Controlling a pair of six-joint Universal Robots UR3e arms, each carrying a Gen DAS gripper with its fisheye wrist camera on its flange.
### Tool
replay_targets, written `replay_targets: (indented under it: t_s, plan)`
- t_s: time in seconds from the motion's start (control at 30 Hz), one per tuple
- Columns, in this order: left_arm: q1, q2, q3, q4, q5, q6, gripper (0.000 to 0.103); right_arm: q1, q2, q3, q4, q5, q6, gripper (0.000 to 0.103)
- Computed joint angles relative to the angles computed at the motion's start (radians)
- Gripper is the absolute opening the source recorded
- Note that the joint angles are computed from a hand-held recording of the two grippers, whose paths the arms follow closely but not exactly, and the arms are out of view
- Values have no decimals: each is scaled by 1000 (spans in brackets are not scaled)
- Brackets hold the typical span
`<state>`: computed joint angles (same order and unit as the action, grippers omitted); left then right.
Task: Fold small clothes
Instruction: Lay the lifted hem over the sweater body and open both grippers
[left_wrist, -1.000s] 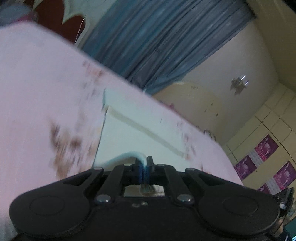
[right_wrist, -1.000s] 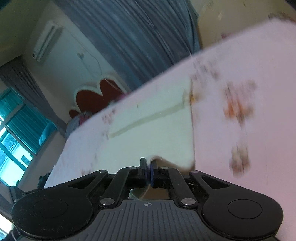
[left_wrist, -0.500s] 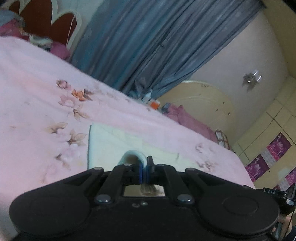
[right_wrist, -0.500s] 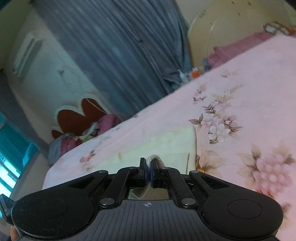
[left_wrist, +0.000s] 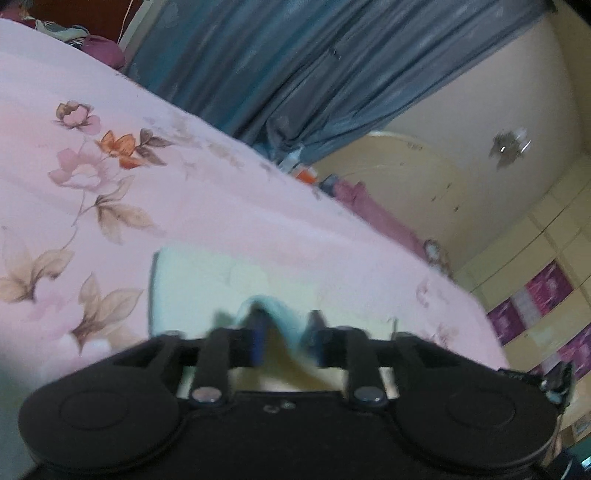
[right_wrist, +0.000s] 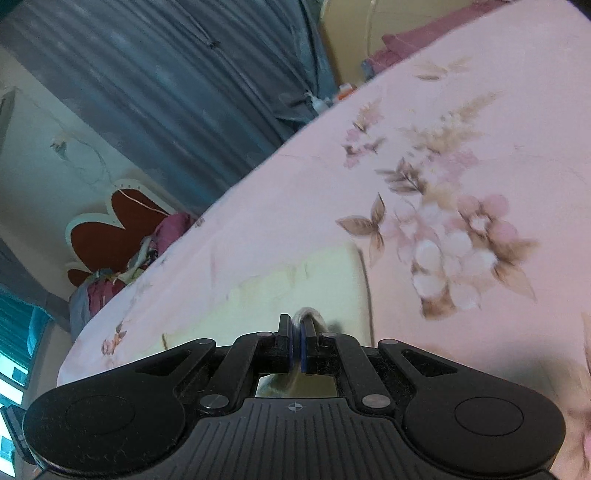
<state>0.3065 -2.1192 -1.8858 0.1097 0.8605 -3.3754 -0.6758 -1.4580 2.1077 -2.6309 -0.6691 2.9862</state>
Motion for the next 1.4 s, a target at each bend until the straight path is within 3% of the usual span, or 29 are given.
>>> replay_targets:
  t_s: [0.07,0.1,0.13,0.2,0.3,0.33,0.47,0.53,0.6,0.7,0.8,0.9,1.1,1.13,1.17,1.2,1.23,1.27,1.3,1.4]
  plan:
    - [-7,-17,1,65,19,-21,60,15,20,-10,-53,-15,22,4]
    - [-13,-19,6,79,32,-17,62,21,25,-8,-87,-27,34,10]
    - [-17,-16,12,68,38,2,62,27,27,3,-141,-44,54,42]
    - [-32,2,23,19,63,66,59,10,29,56,-287,-30,88,78]
    - [-71,27,59,-96,140,198,51,1,31,31,-217,-16,32,77]
    - [-81,31,69,-122,161,227,49,3,26,30,-196,-18,-2,69]
    - [-120,5,148,-233,244,268,31,69,45,-23,-130,-111,-84,54]
    - [-123,-3,150,-237,253,274,23,108,61,-46,-117,-162,-116,40]
    - [-115,-5,141,-233,245,271,4,155,78,-69,-119,-242,-141,31]
    - [-109,7,85,-138,252,233,3,179,87,-68,-148,-266,-169,1]
    - [-97,26,16,-6,250,188,3,164,78,2,-306,-231,-150,1]
    - [-109,17,21,32,288,181,3,171,102,25,-436,-223,-119,1]
    - [-133,-26,123,-131,339,183,10,266,203,-86,-362,-370,-81,1]
    - [-137,-4,124,-158,352,178,16,273,187,-102,-325,-388,-71,1]
    - [-152,21,110,-145,390,173,28,288,157,-106,-304,-420,-55,3]
    - [-173,42,78,-86,420,172,38,297,117,-68,-357,-434,-40,20]
    - [-191,54,65,-57,409,178,44,294,89,-14,-440,-396,-32,43]
    - [-212,54,77,-70,377,189,56,302,69,12,-470,-346,-40,49]
    - [-237,39,109,-98,357,203,65,340,65,0,-442,-328,-69,49]
    - [-296,-37,249,-260,289,251,68,470,125,-76,-362,-303,-141,49]
